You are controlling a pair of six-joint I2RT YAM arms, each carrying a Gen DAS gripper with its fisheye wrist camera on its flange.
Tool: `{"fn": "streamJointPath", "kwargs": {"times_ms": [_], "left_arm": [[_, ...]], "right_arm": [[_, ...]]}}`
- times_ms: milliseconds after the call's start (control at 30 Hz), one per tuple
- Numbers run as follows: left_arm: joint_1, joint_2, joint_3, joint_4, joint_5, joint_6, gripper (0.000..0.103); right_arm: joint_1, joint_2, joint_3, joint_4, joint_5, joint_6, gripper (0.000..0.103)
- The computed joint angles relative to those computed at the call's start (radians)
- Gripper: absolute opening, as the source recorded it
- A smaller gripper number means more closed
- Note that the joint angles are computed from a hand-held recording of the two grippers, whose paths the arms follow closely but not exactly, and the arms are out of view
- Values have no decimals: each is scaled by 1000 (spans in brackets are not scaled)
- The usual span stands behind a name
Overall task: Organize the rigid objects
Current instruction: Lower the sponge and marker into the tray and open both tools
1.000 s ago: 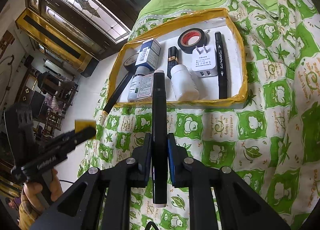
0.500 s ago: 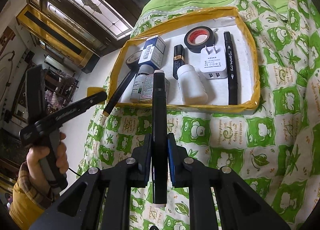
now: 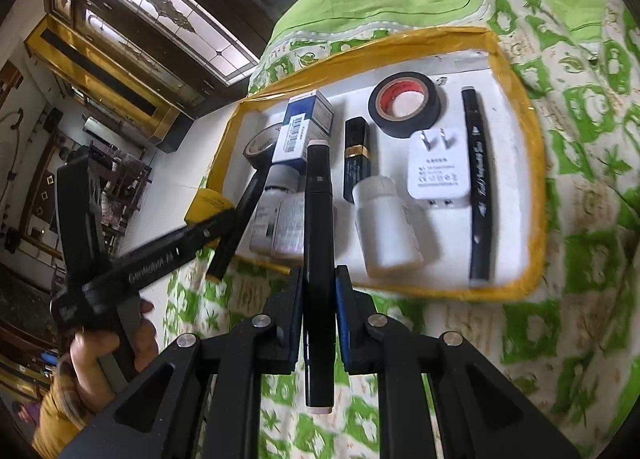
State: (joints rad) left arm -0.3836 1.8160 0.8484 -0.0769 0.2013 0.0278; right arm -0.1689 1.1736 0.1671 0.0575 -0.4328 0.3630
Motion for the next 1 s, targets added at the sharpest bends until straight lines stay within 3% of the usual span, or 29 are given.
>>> {"fn": "streamJointPath", "kwargs": {"times_ms": [467, 633, 700, 800, 1000], "left_arm": [[34, 60, 103, -74, -35, 44, 42], [5, 131, 140, -76, -16, 18, 41], [-15, 152, 142, -59, -21, 7, 35], [-24, 158, 144, -46, -8, -5, 35], [-2, 146, 146, -56, 1, 1, 35]], "right_arm": [[-1, 383, 137, 235, -59, 84, 14], [-22, 430, 179, 248, -61, 93, 14], [-39, 437, 189, 249, -57, 92, 14], [-49, 437, 204, 238, -4, 80, 14], [-55, 453, 206, 265, -4, 77, 14]]}}
